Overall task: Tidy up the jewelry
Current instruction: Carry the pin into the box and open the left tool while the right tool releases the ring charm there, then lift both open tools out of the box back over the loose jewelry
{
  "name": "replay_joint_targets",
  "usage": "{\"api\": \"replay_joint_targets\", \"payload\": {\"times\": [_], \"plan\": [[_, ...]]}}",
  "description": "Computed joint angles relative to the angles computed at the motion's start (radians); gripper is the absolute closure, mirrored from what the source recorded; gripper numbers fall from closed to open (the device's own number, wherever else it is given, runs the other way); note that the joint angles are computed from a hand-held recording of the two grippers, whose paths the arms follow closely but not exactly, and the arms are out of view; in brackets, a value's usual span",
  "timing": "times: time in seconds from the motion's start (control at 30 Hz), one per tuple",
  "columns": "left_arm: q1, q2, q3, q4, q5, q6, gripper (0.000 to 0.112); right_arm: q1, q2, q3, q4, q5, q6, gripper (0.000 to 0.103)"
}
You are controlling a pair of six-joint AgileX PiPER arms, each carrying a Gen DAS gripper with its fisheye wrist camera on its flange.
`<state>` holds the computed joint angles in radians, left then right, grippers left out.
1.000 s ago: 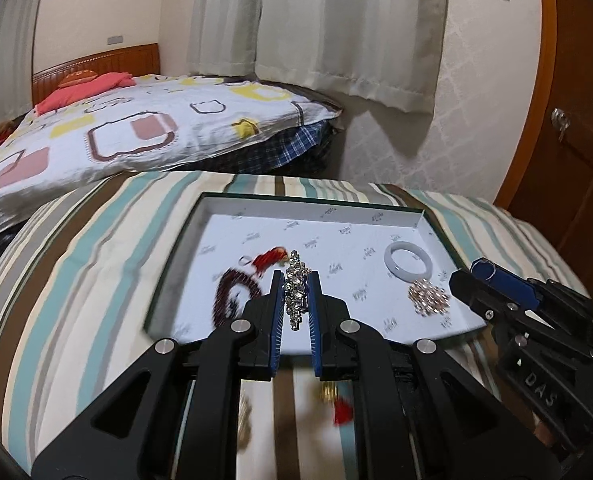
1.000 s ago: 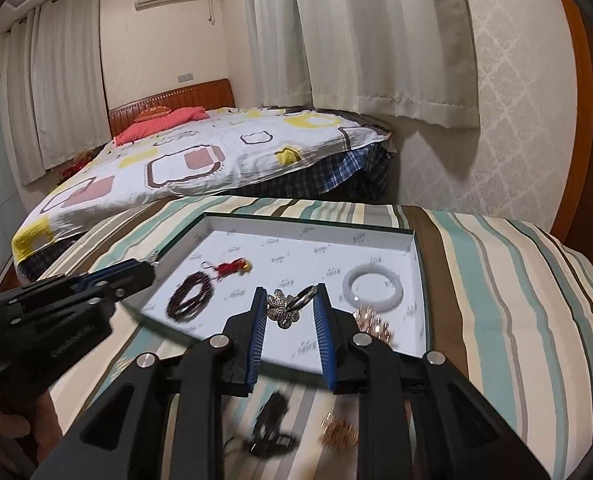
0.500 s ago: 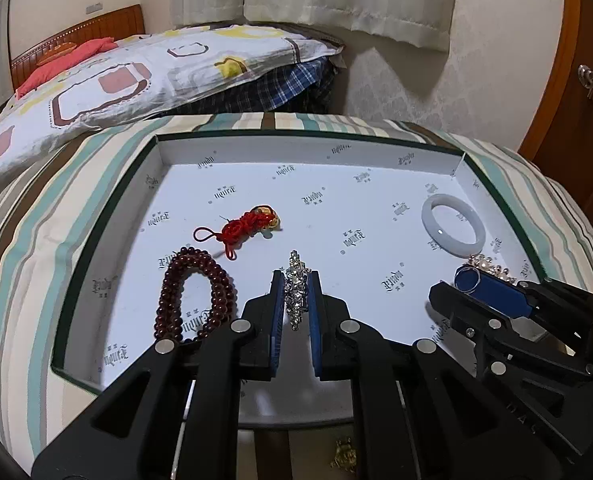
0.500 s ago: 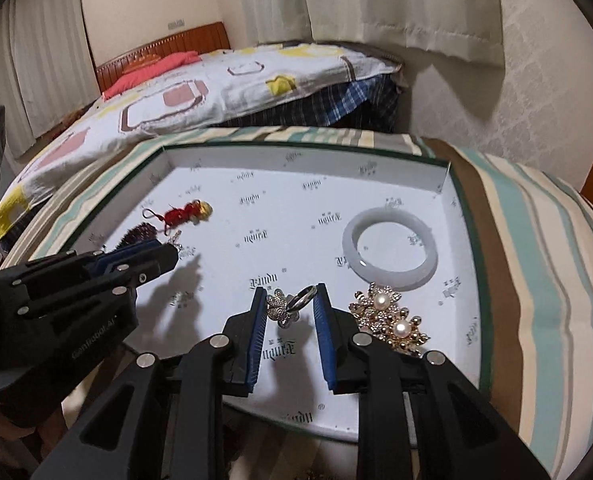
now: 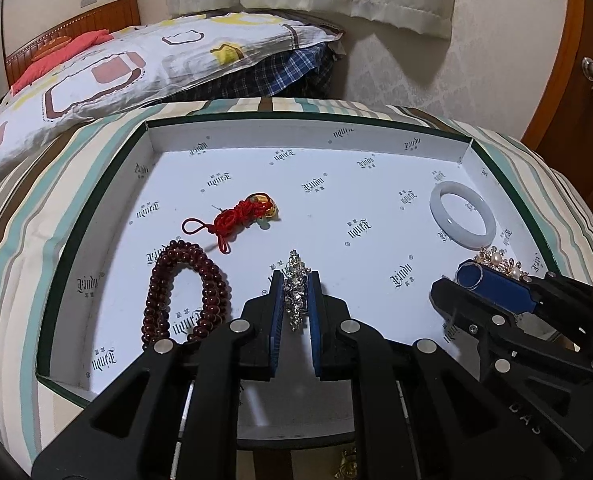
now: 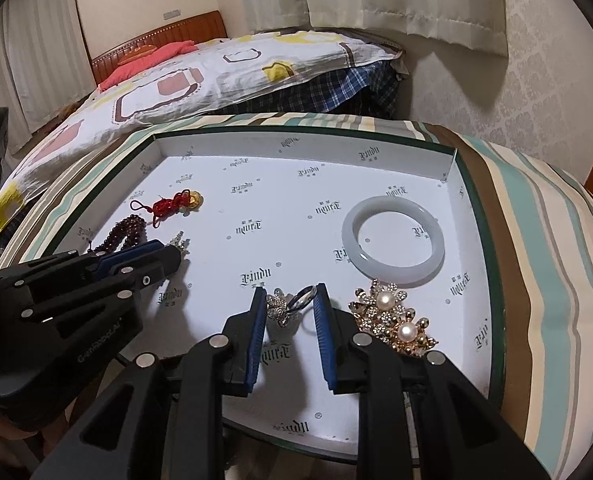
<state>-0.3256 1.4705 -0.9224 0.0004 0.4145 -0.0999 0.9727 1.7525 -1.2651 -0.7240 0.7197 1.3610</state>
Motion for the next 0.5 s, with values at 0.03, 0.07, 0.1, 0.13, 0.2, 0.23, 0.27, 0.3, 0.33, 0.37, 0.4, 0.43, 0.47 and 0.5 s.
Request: {"api": "replay_joint_targets", "payload": {"times": [0.03,0.07,0.1,0.13,0.2,0.23,0.27,0.3,0.33,0.37,0.4,0.43,0.47,0.5], "plan": [[0.000,0.000,0.000,0.002,0.001,-0.001,0.099,-0.001,0.001,-0.001,0.002,0.000,-0.001,0.078],[-0.001,0.001,-0.001,0.003,0.001,-0.001,0.099,0.000,0.000,0.000,0.001,0.000,0.001,0.078],[-0.002,0.001,-0.002,0.007,0.002,-0.001,0.098,0.000,0.000,0.001,0.002,-0.001,0.001,0.078],[-0.007,0.002,-0.004,0.018,0.003,-0.012,0.097,0.000,-0.001,0.001,0.001,-0.001,0.001,0.077],[-0.009,0.002,-0.004,0.024,0.005,-0.018,0.088,0.000,-0.001,0.000,-0.004,0.000,0.004,0.073],[-0.009,-0.001,-0.003,0.029,0.004,-0.028,0.081,0.001,-0.001,0.002,-0.010,0.001,0.010,0.069],[-0.009,-0.004,0.000,0.030,0.001,-0.033,0.079,0.004,-0.003,0.004,-0.016,0.003,0.015,0.067],[-0.006,-0.008,0.003,0.022,-0.002,-0.029,0.076,0.006,-0.004,0.005,-0.022,0.006,0.020,0.066],[-0.007,-0.010,0.006,0.028,-0.003,-0.036,0.074,0.007,-0.004,0.006,-0.025,0.009,0.022,0.065],[-0.007,-0.011,0.006,0.032,-0.002,-0.040,0.073,0.007,-0.005,0.005,-0.025,0.009,0.022,0.065],[-0.007,-0.012,0.007,0.031,-0.003,-0.039,0.072,0.007,-0.006,0.006,-0.025,0.010,0.022,0.064],[-0.007,-0.013,0.007,0.030,-0.003,-0.037,0.071,0.007,-0.007,0.008,-0.028,0.010,0.023,0.064],[-0.008,-0.015,0.008,0.035,-0.004,-0.042,0.070,0.008,-0.007,0.007,-0.029,0.011,0.025,0.064],[-0.008,-0.018,0.010,0.040,-0.006,-0.045,0.066,0.009,-0.008,0.008,-0.032,0.013,0.028,0.064]]}}
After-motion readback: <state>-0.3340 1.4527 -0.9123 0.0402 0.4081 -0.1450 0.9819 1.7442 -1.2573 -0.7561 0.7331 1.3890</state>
